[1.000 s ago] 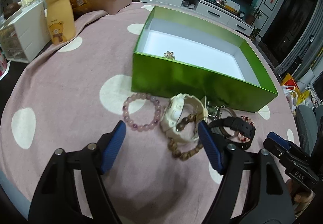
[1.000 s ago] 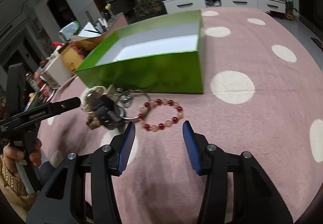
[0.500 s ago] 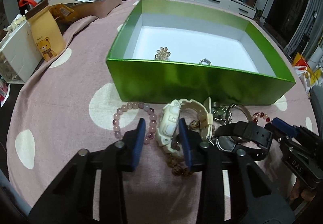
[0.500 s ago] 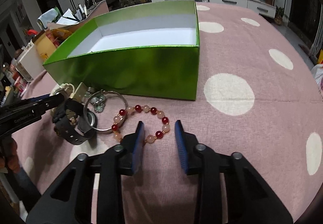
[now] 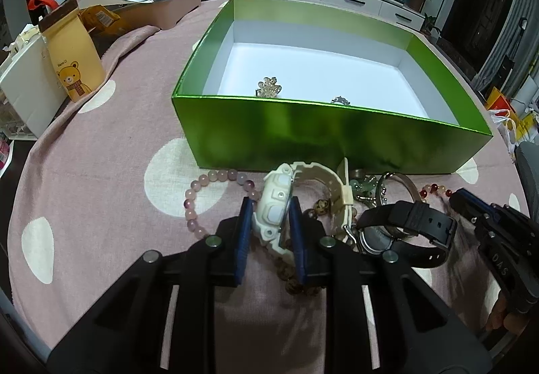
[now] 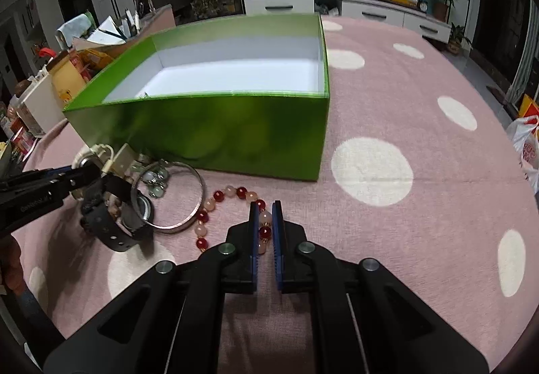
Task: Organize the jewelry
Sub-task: 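Grasp the white watch with the left tool while the right tool grasps the red bead bracelet, then carry the watch and red bracelet into the green box and open both tools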
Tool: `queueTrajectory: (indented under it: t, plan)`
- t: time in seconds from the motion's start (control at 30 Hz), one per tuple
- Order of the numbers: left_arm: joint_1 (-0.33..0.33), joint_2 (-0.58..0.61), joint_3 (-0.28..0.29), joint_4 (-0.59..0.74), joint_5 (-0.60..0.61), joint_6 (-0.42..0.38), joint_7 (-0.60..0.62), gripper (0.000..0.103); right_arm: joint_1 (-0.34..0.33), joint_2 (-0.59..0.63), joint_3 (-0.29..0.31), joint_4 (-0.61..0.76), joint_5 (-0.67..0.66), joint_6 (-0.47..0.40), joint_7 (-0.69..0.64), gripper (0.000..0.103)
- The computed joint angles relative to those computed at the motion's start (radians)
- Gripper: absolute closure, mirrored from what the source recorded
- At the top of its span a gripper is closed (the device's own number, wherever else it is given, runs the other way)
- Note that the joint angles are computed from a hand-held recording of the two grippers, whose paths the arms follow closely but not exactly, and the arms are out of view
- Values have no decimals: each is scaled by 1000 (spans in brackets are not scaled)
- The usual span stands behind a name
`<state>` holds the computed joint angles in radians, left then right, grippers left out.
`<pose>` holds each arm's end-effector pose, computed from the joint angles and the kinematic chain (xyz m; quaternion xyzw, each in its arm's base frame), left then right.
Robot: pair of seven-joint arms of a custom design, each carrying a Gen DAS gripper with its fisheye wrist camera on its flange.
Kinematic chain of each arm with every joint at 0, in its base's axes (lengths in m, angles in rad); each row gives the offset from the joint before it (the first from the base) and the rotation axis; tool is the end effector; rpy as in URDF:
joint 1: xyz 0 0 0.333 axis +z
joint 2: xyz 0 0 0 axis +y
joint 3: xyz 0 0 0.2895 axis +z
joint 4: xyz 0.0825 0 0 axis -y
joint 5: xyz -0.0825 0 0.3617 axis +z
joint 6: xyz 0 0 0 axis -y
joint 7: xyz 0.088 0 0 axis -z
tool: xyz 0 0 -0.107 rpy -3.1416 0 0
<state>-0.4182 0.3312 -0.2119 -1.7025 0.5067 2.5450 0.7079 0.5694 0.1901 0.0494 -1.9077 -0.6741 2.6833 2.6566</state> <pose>0.5387 -0.3818 0.4453 -0.6460 0.7026 -0.2463 0.1682 0.4936 0.3737 0.4449 -0.6787 0.6445 -0.2028 0.2877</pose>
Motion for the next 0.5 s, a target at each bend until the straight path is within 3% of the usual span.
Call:
queueTrajectory:
  t: [0.5]
  plan:
    - [19, -133, -2, -111, 88, 70, -113, 83, -35, -104, 35, -44, -204, 44, 142, 96]
